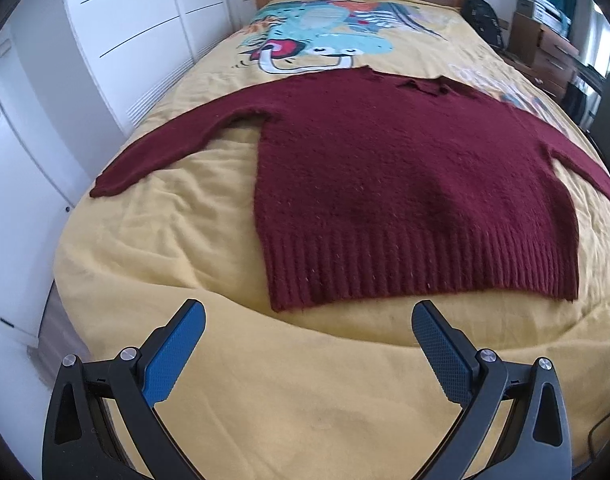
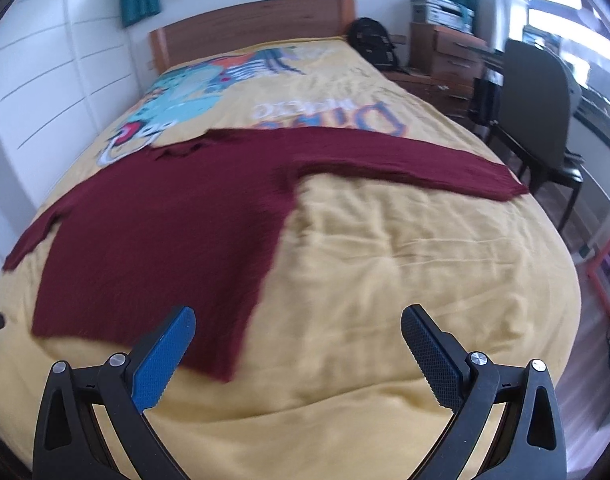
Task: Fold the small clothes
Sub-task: 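Move the right gripper to the sleeve cuff nearest it and grasp it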
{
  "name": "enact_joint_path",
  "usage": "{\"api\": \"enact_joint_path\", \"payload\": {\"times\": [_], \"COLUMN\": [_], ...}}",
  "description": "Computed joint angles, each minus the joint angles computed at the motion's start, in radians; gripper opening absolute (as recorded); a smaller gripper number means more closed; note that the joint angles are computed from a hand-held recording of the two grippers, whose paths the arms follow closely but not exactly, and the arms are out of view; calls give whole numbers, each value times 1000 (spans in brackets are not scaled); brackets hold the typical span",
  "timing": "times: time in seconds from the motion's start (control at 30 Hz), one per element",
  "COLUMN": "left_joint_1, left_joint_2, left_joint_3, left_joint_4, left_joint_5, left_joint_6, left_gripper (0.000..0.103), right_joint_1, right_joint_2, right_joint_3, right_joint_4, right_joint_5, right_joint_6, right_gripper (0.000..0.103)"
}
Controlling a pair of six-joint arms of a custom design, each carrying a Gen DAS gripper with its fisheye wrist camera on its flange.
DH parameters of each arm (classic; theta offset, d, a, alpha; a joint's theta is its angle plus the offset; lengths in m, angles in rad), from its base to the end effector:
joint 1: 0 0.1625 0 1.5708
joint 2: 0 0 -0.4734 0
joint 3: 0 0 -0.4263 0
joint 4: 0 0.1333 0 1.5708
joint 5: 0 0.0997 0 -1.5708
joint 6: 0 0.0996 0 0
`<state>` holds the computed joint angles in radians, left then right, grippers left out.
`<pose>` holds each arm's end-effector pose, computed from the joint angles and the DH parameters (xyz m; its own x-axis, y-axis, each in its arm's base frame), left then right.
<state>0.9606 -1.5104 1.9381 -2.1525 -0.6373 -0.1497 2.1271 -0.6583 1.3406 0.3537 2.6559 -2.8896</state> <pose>-0.1255 -0.5518 0.4149 -0.6365 0.1165 -0.7624 0.4766 0.8366 -0.2701 0.3781 -0.5224 0.0925 -0.7277 0.3141 0.6098 -0.2818 0.6736 -0.6833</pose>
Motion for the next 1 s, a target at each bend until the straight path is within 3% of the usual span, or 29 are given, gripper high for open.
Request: {"api": "enact_joint_path", "payload": {"times": [0.3,0.53,0.87,1.0], "left_joint_1": [-2,6,31,36], "left_joint_2": [59,82,100,106], "left_joint_3": [-83,-113,-145,-156], "left_joint_4": [9,58,149,180], "left_joint_5": [19,24,56,62], "left_joint_6": [-58,-109,-204,-238], "left_gripper": [102,102,102,102], "right_joint_1": [-136,-261,-430,-481], "right_joint_2": [-157,-251,-324,-347], "right_joint_3": [94,113,100,100], "right_joint_4": [-86,-103,-75,-79], "right_joint_5": [-31,-130,-251,-301], "right_joint_6": [-29,-17,93,135], "right_gripper": [103,103,103,99]}}
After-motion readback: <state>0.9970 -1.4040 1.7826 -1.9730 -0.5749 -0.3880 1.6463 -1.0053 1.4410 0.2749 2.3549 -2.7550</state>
